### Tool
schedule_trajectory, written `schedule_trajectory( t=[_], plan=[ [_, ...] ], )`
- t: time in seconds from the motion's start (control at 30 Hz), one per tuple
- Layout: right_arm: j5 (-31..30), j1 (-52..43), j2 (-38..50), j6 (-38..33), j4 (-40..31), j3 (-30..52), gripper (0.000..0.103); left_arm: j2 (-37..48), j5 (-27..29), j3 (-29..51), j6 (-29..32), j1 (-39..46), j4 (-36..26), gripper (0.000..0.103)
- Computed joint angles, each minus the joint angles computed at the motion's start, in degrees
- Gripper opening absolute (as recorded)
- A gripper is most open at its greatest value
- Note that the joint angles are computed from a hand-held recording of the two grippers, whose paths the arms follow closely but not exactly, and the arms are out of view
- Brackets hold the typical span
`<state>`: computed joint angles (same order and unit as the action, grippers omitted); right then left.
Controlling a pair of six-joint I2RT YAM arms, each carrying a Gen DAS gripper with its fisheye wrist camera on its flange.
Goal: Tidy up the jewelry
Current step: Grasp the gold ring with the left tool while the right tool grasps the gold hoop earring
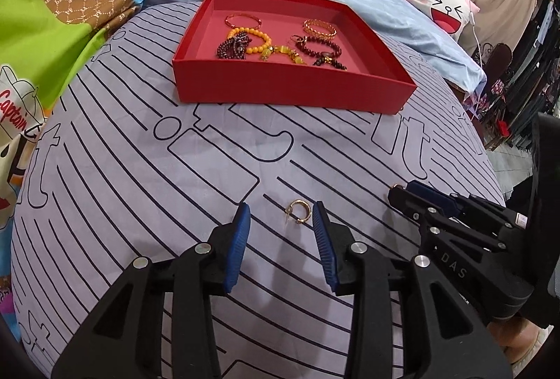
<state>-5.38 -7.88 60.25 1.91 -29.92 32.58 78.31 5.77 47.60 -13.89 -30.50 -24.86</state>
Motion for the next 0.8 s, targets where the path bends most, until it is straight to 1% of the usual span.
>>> schedule_trajectory(
  t=[0.13, 0.23, 0.53, 0.63, 0.73, 0.8],
  plan=[
    [1.84, 1.41, -0.1, -0.09, 1.17, -0.62, 0.023, 0.9, -0.3, -0.13, 0.07, -0.28, 0.38, 0.035],
    [3.23, 2.25, -0.24, -0.2, 1.49, -0.8, 0.018, 1.59, -0.33, -0.23, -0.05, -0.55, 0.8, 0.035],
    [0.9, 0.27, -2.12, -0.04, -0.49, -0.78, 0.017, 3.37, -1.76, -0.19, -0.32, -2.36, 2.23, 0.035],
    [-0.16, -0.93, -3.02, -0.3, -1.54, -0.65, 0.017, 3.87, -3.27, -0.37, -0.22, -3.59, 3.43, 0.034],
    [-1.16, -2.05, -3.41, -0.48, -2.2, -0.52, 0.017, 4.22, -4.66, -0.47, 0.11, -4.47, 4.26, 0.033],
    [-1.4, -2.5, -3.43, -0.64, -2.39, -0.36, 0.017, 4.28, -4.54, -0.55, 0.48, -4.6, 4.52, 0.026]
  ],
)
